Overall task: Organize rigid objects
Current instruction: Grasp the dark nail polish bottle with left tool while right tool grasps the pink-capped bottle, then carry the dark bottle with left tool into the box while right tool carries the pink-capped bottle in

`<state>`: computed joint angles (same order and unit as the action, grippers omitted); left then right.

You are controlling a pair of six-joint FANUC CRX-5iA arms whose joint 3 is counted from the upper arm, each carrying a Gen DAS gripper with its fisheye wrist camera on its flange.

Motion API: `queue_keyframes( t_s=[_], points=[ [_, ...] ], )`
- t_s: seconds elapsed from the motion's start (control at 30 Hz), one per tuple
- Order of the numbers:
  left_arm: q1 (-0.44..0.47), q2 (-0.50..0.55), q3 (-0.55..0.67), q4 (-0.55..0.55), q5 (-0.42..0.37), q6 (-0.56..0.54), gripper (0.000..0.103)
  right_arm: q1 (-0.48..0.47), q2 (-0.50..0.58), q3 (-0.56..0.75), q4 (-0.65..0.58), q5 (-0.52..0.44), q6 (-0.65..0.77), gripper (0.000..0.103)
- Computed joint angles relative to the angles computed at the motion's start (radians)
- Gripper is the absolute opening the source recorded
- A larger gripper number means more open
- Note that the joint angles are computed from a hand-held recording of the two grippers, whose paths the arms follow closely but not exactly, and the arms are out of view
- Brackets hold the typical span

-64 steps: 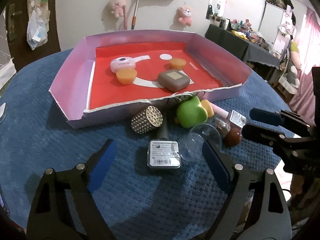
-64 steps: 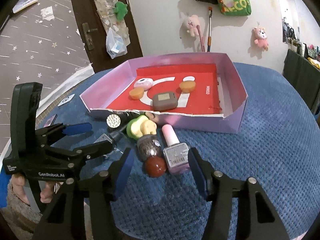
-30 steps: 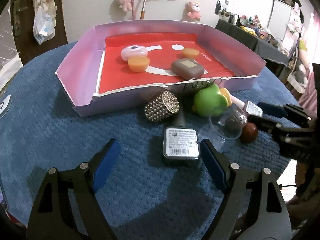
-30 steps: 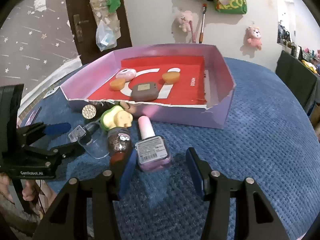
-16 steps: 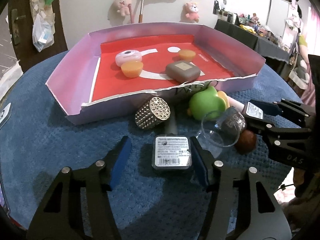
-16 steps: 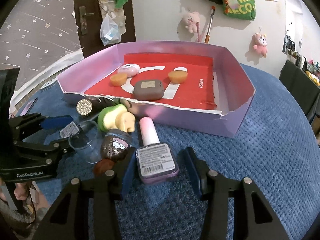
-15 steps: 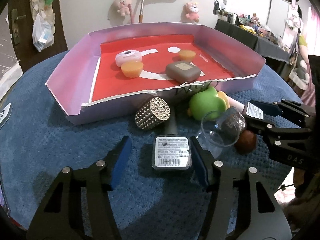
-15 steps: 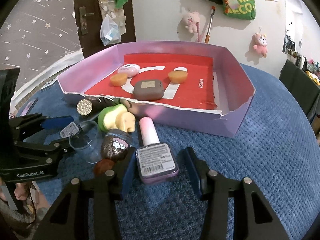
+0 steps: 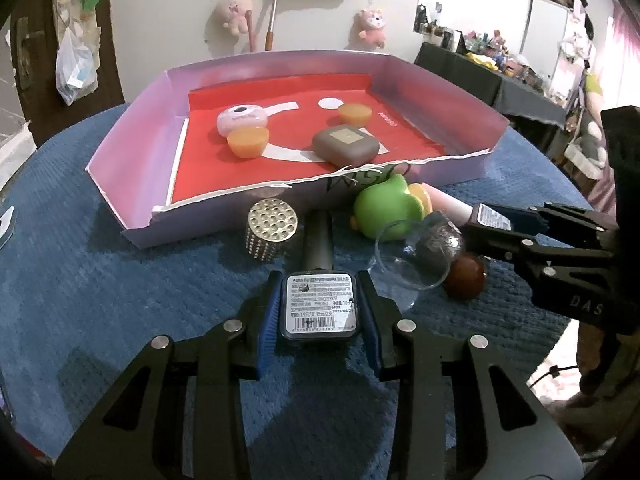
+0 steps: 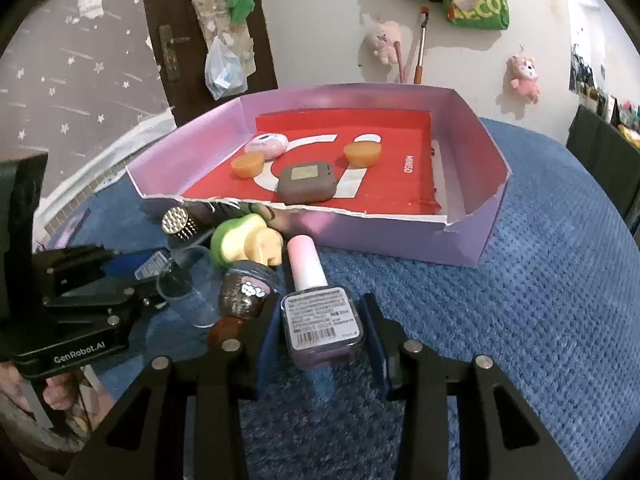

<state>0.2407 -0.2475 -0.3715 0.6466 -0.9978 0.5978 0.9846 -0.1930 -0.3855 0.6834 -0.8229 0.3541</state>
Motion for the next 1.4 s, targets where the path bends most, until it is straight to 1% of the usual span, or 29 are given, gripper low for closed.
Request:
queue_keyframes(
  t_s=[0.33, 0.53, 0.77, 0.93, 1.2, 1.3, 1.4],
  points=[
    [0.019, -0.032, -0.019, 0.05, -0.013, -0.033, 0.033, 0.03, -0.042, -0.015, 0.051, 0.009, -0.041, 0.042],
    [0.02, -0.043, -0.023, 0.082, 0.004, -0.053, 0.033, 0.042, -0.059, -0.018, 0.092, 0.011, -0.061, 0.041],
    [0.012, -0.031, -0.006, 0.093, 0.021, -0.054, 0.033, 0.03, -0.057, -0.007, 0.09, 0.019, -0.043, 0.041],
    [0.006, -0.011, 0.014, 0.105, 0.028, -0.056, 0.033, 0.017, -0.048, 0.013, 0.089, 0.025, -0.015, 0.041],
    [-0.007, 0.024, 0.054, 0.094, 0.035, -0.041, 0.033, -0.01, -0.021, 0.052, 0.07, 0.036, 0.045, 0.041],
    [-0.014, 0.046, 0.08, 0.083, 0.038, -0.029, 0.033, -0.024, -0.006, 0.071, 0.05, 0.043, 0.077, 0.041],
    [-0.016, 0.066, 0.103, 0.081, 0.033, -0.021, 0.033, -0.042, 0.012, 0.101, 0.005, 0.055, 0.13, 0.041]
  ],
)
